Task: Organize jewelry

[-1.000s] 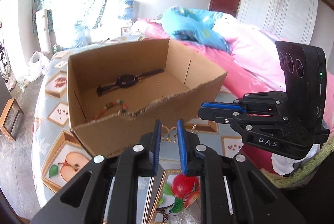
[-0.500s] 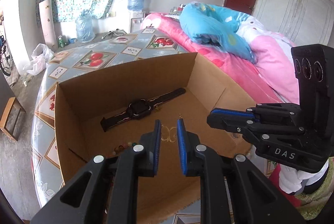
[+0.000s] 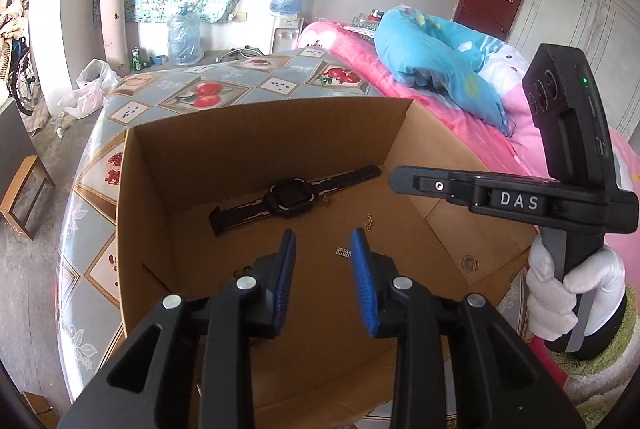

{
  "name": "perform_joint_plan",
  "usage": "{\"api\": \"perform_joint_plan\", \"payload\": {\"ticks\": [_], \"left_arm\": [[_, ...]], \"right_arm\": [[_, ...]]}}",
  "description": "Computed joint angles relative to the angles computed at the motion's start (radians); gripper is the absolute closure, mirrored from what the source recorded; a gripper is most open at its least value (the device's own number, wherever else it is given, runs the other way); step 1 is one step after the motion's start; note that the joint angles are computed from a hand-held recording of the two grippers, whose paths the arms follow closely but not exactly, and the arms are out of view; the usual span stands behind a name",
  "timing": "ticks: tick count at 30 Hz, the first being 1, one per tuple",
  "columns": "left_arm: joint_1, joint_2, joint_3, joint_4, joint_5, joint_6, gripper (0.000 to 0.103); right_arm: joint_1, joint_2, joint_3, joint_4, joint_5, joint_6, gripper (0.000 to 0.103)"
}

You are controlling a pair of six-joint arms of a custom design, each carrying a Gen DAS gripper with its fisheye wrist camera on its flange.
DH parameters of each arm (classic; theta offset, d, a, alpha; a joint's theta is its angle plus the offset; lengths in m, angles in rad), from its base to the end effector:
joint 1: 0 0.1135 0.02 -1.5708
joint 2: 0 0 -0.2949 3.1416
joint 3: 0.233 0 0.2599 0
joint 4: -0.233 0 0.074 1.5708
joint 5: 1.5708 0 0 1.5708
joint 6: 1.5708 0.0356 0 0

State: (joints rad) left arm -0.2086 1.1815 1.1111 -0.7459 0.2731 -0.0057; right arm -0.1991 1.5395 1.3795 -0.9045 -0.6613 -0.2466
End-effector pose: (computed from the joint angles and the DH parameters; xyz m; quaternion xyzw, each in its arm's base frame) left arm 0.2315 -0.0588 0.3495 0.1432 0.9112 -0.1649 0.3493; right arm 0.3175 -0.0418 0.3379 -0.1030 0.9135 0.2542 0.3005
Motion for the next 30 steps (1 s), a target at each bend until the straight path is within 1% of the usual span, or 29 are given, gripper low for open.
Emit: {"api": "perform_joint_plan", "payload": {"ticks": [5,7,8,10,11,13,15,18,20,22,23,27,28,30], "left_arm": [[0.043,-0.124,-0.062,0.035,0.056,0.010,0.071],[0.060,-0.169,-0.086,0.052,0.082,0.013,0.067],[0.067,-0.189,-0.096,0.058,0.094,0.012,0.065],[0.092,-0.237,-0.124,0.075,0.142,0.011,0.063],[0.102,-0.255,-0.131,0.075,0.163,0.013,0.060],[0.109,-0.291,-0.145,0.071,0.193,0.018,0.058],[0.102,-0.328,-0.154,0.058,0.207,0.025,0.052],[0.090,-0.383,-0.163,0.029,0.228,0.034,0.044],[0.078,-0.417,-0.172,0.007,0.239,0.033,0.039],[0.066,-0.442,-0.177,-0.021,0.251,0.037,0.036],[0.050,-0.454,-0.179,-0.036,0.248,0.039,0.032],[-0.040,-0.511,-0.206,-0.090,0.183,0.054,0.026],[-0.069,-0.526,-0.218,-0.099,0.161,0.051,0.026],[-0.139,-0.548,-0.245,-0.111,0.100,0.030,0.025]], "right_arm": [[-0.062,-0.050,-0.033,0.009,-0.081,0.010,0.095],[-0.088,-0.090,-0.060,0.015,-0.111,-0.002,0.095],[-0.103,-0.111,-0.074,0.017,-0.131,-0.007,0.093],[-0.135,-0.150,-0.097,0.009,-0.174,-0.029,0.091],[-0.147,-0.168,-0.108,0.005,-0.185,-0.040,0.090],[-0.177,-0.211,-0.132,-0.008,-0.213,-0.069,0.090],[-0.209,-0.252,-0.156,-0.029,-0.246,-0.104,0.088],[-0.263,-0.319,-0.194,-0.074,-0.294,-0.179,0.081],[-0.304,-0.362,-0.217,-0.118,-0.312,-0.241,0.077],[-0.350,-0.386,-0.225,-0.193,-0.338,-0.319,0.076],[-0.375,-0.391,-0.226,-0.238,-0.350,-0.364,0.075],[-0.444,-0.404,-0.252,-0.347,-0.339,-0.480,0.074],[-0.456,-0.404,-0.265,-0.365,-0.330,-0.498,0.074],[-0.459,-0.417,-0.307,-0.357,-0.292,-0.494,0.074]]}}
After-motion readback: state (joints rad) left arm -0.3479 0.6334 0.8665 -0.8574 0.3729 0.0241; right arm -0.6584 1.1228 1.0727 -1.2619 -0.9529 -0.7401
